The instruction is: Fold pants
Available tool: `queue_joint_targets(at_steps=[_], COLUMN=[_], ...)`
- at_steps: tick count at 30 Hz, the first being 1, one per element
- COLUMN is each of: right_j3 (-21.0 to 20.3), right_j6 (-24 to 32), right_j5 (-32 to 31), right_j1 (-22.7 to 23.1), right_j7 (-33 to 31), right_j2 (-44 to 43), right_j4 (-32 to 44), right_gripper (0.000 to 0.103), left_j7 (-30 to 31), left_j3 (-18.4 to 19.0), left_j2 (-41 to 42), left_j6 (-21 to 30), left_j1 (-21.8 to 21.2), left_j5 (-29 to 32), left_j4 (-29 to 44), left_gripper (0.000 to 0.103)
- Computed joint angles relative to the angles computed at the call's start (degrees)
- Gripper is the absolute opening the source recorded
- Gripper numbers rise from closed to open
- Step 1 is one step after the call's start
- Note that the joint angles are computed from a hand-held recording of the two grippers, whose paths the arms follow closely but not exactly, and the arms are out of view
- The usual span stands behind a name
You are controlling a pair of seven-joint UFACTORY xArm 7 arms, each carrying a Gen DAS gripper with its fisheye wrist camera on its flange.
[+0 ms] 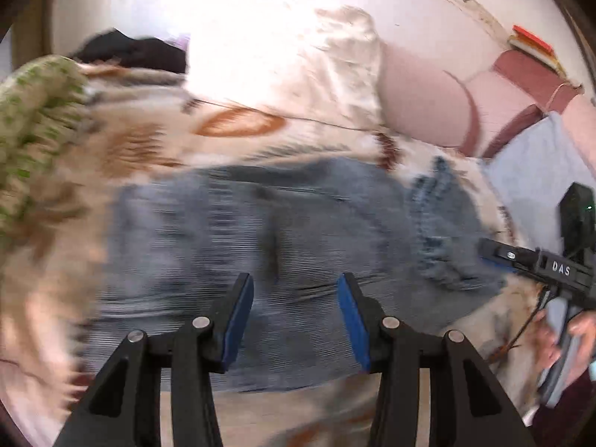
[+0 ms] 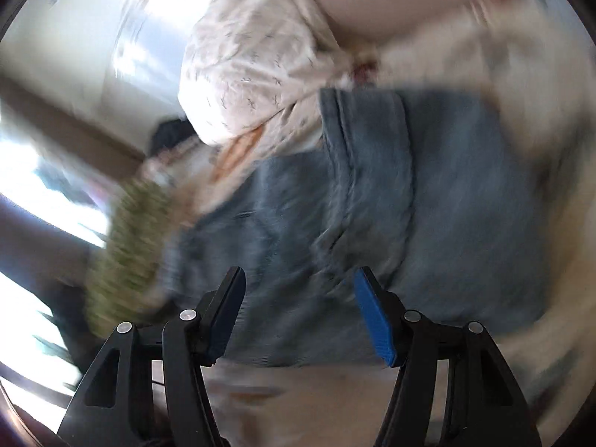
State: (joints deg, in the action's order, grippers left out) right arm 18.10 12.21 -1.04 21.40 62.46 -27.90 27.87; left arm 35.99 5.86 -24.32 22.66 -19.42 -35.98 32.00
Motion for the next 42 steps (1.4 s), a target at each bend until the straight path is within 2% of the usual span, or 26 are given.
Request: queue_joint_targets(at_steps=[2,5,6,8,9,13,15,18,19,20,23,26,36,39,41,42], right_j3=[3.9,7.3,8.7,8.9,9.1,9.4,9.1,7.1,6.3,5.3,3.3,2.1,4.5,4.7,4.9,5.0], right_j6=[10.3,17.2,18.7,20.7,22.3,28.8,31.1,29.8,29.2,27.7,27.8,27.6,26.9,23.1,20.9,20.9], right_j5=[-6.1,-13.9,-17.2,-20.7,-22.3,-29.4,-33.1,-37.1,-37.8,-38.4,-39.3,-38.1,-28.9,-27.4,-27.4,-27.2], right_j1=[-3.3,-4.6,-4.9,-3.6,-3.1,-2.5,-2.4,-1.8,-1.5,-1.2,0.6,2.7,5.9,4.0,3.4,3.5], right_j7=[-1.9,-2.2,-1.9,-2.8,-3.1,-0.9,3.1,7.9,9.2,10.6,12.6,12.7,6.7,8.4,8.5,8.2], right_j2=[1.1,4.3,5.8,7.9,9.6,16.0,17.9,19.2,19.2,19.0,19.0,17.2,6.4,8.0,9.8,10.1], right_j4=[4.4,8.0,9.0,10.5,11.8,15.9,16.7,16.8,16.7,16.2,16.7,15.9,9.6,8.0,8.9,9.5], right_gripper=[0.061,0.061,0.061,0.061,0.061,0.061,0.060,0.053,0.046,0.033,0.021,0.017,0.017,0.029,0.050,0.053], left_j7=[0.6,1.9,1.7,4.5,5.7,7.9,8.3,8.9,9.0,9.0,8.5,8.4,6.8,5.6,4.9,4.9], left_j3=[0.2,1.8,2.4,5.8,6.1,4.2,3.9,2.9,2.7,2.6,2.4,2.3,2.2,1.4,0.9,1.1], left_j2=[0.3,1.3,1.8,2.5,2.6,3.1,3.2,2.5,2.2,2.1,1.8,1.6,1.5,2.1,2.3,2.3], left_j6=[-2.9,-6.4,-6.3,-2.7,-1.9,-2.5,-0.6,-0.1,-0.1,0.0,0.4,-0.1,-2.0,-3.2,-3.9,-4.0], left_j1=[2.5,3.8,3.8,2.1,1.9,3.7,4.2,5.1,5.3,5.4,5.8,6.0,5.8,5.6,5.7,5.5], left_j5=[2.7,4.3,4.1,1.0,-0.1,-0.6,-0.6,-0.4,-0.4,-0.4,-0.3,-0.3,0.4,1.6,2.6,3.0], left_j4=[-1.0,-2.3,-2.1,-0.5,0.0,0.1,0.6,0.1,-0.1,-0.2,-0.4,-0.6,-1.2,-1.4,-1.7,-1.8], left_gripper=[0.050,0.050,0.050,0.050,0.050,0.050,0.050,0.050,0.050,0.050,0.050,0.050,0.050,0.050,0.050,0.050])
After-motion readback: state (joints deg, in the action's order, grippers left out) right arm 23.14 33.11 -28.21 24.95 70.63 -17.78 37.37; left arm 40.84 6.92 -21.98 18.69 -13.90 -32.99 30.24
